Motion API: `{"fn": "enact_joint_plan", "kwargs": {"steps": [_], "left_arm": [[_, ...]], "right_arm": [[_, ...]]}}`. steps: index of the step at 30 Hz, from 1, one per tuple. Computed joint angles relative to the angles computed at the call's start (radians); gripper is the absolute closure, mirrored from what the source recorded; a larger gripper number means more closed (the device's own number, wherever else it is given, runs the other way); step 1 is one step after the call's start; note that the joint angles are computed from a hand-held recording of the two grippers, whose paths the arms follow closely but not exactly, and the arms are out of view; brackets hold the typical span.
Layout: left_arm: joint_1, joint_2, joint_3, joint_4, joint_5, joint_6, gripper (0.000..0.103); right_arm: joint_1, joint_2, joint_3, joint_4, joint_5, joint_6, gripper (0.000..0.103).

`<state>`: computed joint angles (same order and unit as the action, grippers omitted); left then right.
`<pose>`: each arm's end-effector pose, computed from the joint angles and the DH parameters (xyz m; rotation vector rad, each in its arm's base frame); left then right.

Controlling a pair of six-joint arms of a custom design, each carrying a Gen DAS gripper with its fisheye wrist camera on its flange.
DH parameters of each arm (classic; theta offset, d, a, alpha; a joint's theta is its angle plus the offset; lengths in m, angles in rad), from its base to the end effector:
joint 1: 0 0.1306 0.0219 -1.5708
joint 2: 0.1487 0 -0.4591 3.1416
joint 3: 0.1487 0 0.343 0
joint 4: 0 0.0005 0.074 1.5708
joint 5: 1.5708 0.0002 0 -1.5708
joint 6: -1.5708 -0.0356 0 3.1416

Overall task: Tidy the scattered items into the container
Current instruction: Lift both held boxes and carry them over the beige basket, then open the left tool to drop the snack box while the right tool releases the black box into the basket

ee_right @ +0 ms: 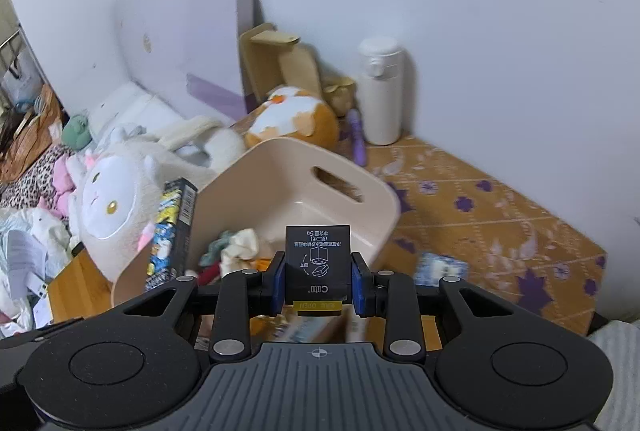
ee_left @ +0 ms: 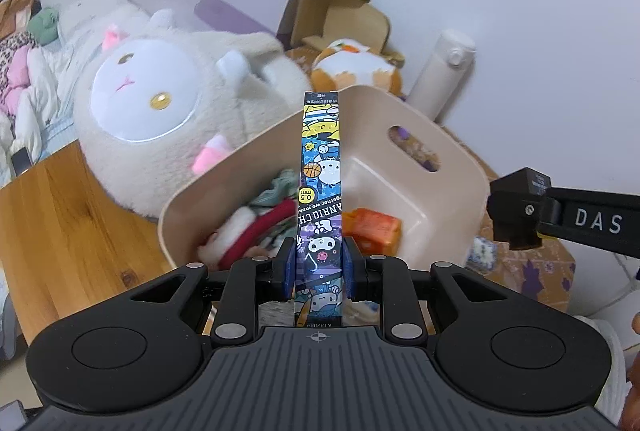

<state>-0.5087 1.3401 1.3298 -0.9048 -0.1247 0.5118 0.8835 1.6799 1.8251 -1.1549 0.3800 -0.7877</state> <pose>0.3458 -0.1884 0.4979 -0.0569 2.4966 -0.2787 0.3501 0.4049 0.5334 0.0186 2.4876 0.2104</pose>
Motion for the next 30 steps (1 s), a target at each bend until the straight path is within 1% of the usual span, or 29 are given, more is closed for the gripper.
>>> {"fn": "enact_joint_plan", "kwargs": {"steps": [6,9,13,18,23,25,26,27,28,29,30], "left_arm": [[0.083,0.019,-0.008,-0.001,0.088,-0.085,0.079],[0.115,0.042,-0.001,-0.012,0.129,-0.119,0.079],[0.136,0.060,0.002,-0.015,0.166,-0.165,0.079],[0.158,0.079,0.009,-0.025,0.201,-0.212,0.079],[0.165,0.089,0.014,-0.029,0.221,-0.239,0.079],[0.168,0.096,0.020,-0.042,0.229,-0.246,0.079],[0.172,0.102,0.028,-0.058,0.237,-0.244,0.076],[0.177,0.108,0.035,-0.072,0.249,-0.236,0.072],[0.180,0.111,0.039,-0.078,0.259,-0.229,0.064],[0.181,0.113,0.042,-0.080,0.261,-0.225,0.054],[0.177,0.113,0.043,-0.081,0.252,-0.222,0.050]], "right_arm": [[0.005,0.094,0.104,-0.048,-0.039,-0.016,0.074],[0.008,0.141,0.159,-0.085,-0.052,-0.031,0.074],[0.009,0.197,0.226,-0.140,-0.065,-0.049,0.074],[0.004,0.239,0.271,-0.183,-0.078,-0.071,0.074],[0.004,0.269,0.312,-0.215,-0.078,-0.086,0.074],[0.003,0.279,0.326,-0.227,-0.080,-0.091,0.074],[0.001,0.285,0.334,-0.238,-0.086,-0.094,0.074],[0.000,0.290,0.341,-0.248,-0.091,-0.097,0.068],[0.002,0.293,0.347,-0.257,-0.089,-0.099,0.064],[0.004,0.293,0.346,-0.257,-0.084,-0.099,0.063],[0.006,0.291,0.344,-0.256,-0.080,-0.098,0.059]]}}
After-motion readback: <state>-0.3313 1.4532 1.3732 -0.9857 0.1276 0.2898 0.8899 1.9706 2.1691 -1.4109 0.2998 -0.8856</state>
